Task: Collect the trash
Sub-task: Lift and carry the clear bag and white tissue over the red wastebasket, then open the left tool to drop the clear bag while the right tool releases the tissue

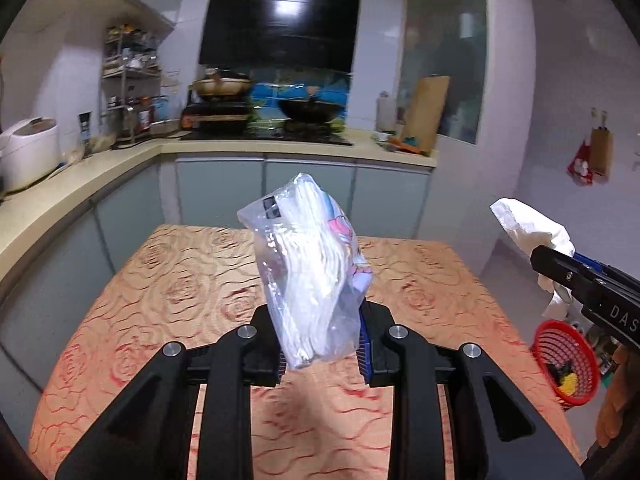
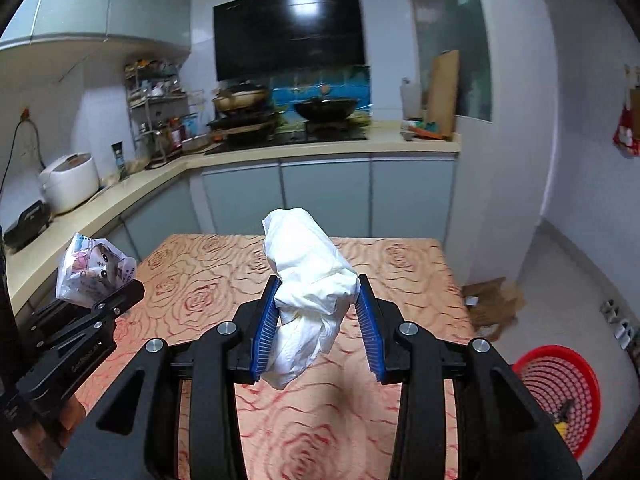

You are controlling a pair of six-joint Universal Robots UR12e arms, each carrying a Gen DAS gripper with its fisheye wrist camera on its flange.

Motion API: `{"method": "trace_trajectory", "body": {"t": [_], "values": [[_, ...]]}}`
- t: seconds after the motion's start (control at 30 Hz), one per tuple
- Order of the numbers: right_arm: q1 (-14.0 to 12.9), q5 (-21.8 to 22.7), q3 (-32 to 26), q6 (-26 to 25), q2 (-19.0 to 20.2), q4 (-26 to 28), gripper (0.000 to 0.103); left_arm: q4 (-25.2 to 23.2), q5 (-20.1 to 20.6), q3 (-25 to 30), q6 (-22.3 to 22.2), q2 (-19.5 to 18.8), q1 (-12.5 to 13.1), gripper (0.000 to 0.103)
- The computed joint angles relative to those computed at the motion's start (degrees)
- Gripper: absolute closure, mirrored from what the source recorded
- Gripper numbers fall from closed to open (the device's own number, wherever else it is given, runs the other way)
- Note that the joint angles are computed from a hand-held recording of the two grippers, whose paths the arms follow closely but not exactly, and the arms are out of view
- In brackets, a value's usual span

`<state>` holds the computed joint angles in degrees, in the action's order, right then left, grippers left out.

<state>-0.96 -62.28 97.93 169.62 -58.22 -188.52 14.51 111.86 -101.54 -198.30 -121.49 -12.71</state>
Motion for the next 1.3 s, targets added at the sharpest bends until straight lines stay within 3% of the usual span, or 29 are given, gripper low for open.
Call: {"method": "trace_trajectory", "body": {"t": [0.27, 0.77, 1.07, 1.3], "values": [[-3.2, -3.2, 2.2, 2.8, -1.0, -3.4, 0.066, -0.2, -5.2, 4.0, 3.2, -1.8, -2.0, 0.078], [-9.6, -11.8, 5.1, 4.9, -2.0, -6.3, 0.066, -6.6, -16.7, 15.9, 10.2, -8.5, -6.8, 0.078], [-12.3, -16.4, 5.2, 4.4, -1.1, -1.7, 0.066, -16.9, -23.3, 25.2, 14.0, -13.9, -8.4, 0.078], [-12.5, -18.8, 3.0, 3.0, 1.1, 4.2, 0.066, -23.8, -26.2, 31.1, 15.4, -17.3, -9.0, 0.078]]}}
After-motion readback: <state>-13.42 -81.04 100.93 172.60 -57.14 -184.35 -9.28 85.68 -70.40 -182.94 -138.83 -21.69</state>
